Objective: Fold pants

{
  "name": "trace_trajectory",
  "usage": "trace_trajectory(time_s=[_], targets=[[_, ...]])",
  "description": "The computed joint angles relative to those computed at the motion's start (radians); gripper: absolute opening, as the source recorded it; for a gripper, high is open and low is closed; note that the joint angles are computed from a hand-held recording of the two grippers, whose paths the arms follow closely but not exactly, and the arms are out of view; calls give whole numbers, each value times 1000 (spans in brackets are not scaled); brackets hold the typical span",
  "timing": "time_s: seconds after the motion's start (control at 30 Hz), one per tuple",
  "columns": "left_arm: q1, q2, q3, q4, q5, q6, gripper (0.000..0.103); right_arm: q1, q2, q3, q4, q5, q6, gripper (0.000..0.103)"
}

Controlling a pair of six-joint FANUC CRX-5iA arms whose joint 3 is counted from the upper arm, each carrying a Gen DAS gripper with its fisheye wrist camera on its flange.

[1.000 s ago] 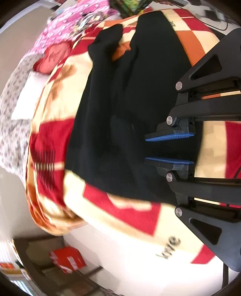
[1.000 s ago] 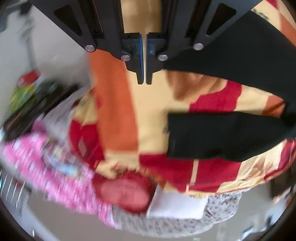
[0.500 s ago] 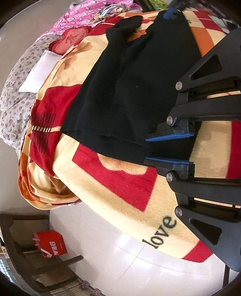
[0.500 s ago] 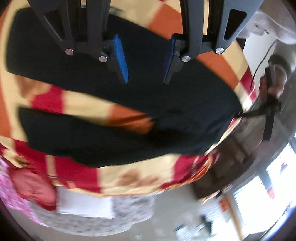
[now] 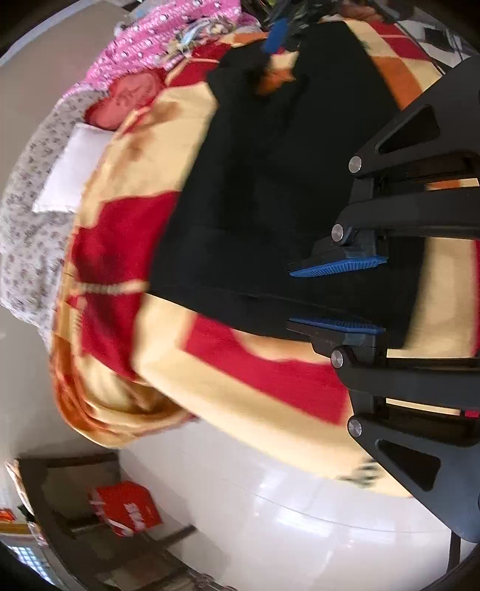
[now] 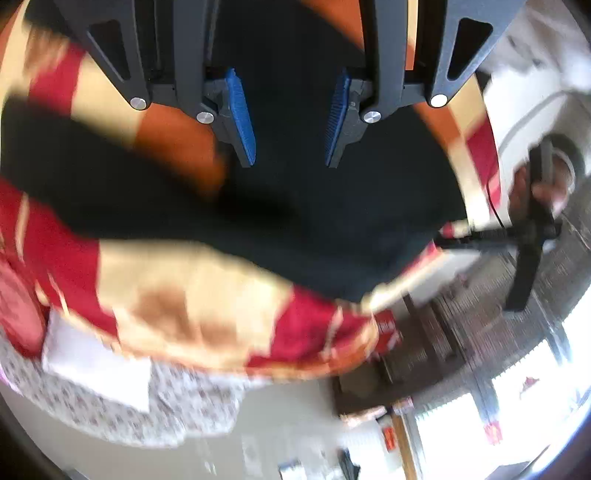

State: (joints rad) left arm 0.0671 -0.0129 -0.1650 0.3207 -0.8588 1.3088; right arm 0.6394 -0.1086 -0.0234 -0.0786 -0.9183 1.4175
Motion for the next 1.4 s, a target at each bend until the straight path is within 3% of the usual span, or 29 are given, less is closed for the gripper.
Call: trace_trajectory(time_s=[0.07,0.13,0.23,0.4,0.5,0.63,0.7,0.73,0.83,0.87,0.93,1.0,1.13,1.23,1.33,1.4], targets=[[-8,50,59,18,12,-37,31,-30,91,107,-46,-2,78,38],[-16,123,142,19,12,-59,58,-54,187,216,-77,-33,135,38],[-8,236,249,76,-24,-127,60,-91,339,377,-112,-103,207,38],[2,406,450,52,-142,-109,60,-124,501,543,-132,-259,329,40],[6,460,507,51,-170,-123,60,-134,537,581,-147,-301,374,41],[15,520,537,190,-241,-233,60,-151,554,611,-183,-335,404,42],[5,530,548,194,-244,-264,63,-145,539,589,-179,-314,423,31],[-1,534,552,197,-250,-289,63,-141,527,572,-179,-295,437,14],[-22,517,534,167,-219,-338,63,-95,467,458,-98,-180,438,6],[-29,511,528,155,-206,-354,60,-83,453,436,-74,-159,424,5],[-34,518,546,150,-237,-373,18,-63,414,386,-29,-105,382,4],[-25,494,516,197,-236,-394,15,-53,355,336,-9,-53,343,4],[9,321,293,378,-128,-589,15,2,223,238,49,4,277,4],[41,167,114,496,-104,-759,15,71,97,139,86,24,218,4],[69,26,-51,529,-99,-874,15,150,-17,33,88,13,150,4],[80,-32,-127,504,-102,-872,15,226,-83,-77,133,32,53,4]])
